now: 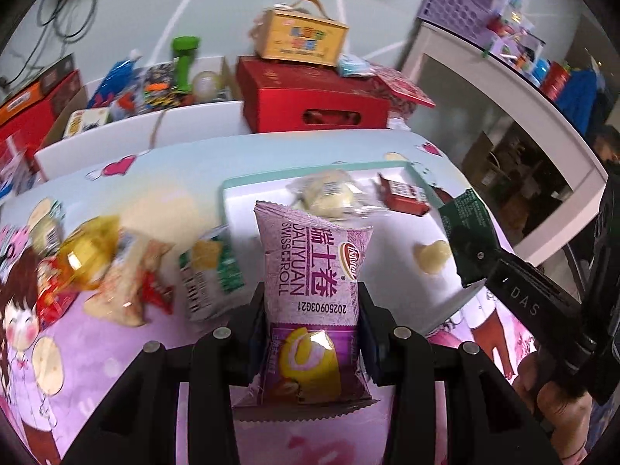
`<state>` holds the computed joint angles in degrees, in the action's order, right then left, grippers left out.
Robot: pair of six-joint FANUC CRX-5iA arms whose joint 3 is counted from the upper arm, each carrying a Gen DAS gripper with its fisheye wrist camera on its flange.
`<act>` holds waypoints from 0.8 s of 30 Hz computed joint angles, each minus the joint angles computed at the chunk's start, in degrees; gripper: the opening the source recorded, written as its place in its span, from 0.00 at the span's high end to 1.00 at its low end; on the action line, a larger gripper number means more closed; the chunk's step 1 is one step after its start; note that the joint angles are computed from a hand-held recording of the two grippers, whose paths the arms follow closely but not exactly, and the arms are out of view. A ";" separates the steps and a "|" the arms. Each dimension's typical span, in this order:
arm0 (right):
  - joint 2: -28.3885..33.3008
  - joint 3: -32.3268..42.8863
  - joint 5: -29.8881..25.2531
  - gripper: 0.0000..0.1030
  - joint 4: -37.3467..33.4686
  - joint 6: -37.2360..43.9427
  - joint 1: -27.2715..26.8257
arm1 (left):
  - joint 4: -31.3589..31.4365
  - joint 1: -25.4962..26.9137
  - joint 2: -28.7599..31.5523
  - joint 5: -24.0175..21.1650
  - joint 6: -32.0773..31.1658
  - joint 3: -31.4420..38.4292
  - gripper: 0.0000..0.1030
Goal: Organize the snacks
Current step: 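Carry the swiss roll packet and green carton with both tools over the tray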
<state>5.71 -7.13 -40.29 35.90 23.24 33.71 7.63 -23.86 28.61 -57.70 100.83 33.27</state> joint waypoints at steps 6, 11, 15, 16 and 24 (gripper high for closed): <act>-0.18 -0.23 -0.79 0.74 0.33 -0.42 -0.53 | 2.15 -0.91 4.25 -1.72 -1.83 4.96 0.59; 0.25 0.40 -1.17 0.74 -1.15 0.66 -0.88 | 2.64 -1.18 6.87 -3.35 -1.16 7.49 0.59; 1.55 2.16 -2.87 0.74 -3.97 3.10 -0.85 | 2.66 -1.23 8.25 -4.95 -0.77 8.44 0.59; 1.93 2.53 -3.13 0.74 -4.69 3.75 -0.93 | 2.65 -1.21 8.47 -5.34 -0.63 8.56 0.59; 3.94 5.16 -6.59 0.74 -8.77 7.20 -1.03 | 2.57 -1.11 9.16 -6.22 0.02 8.58 0.58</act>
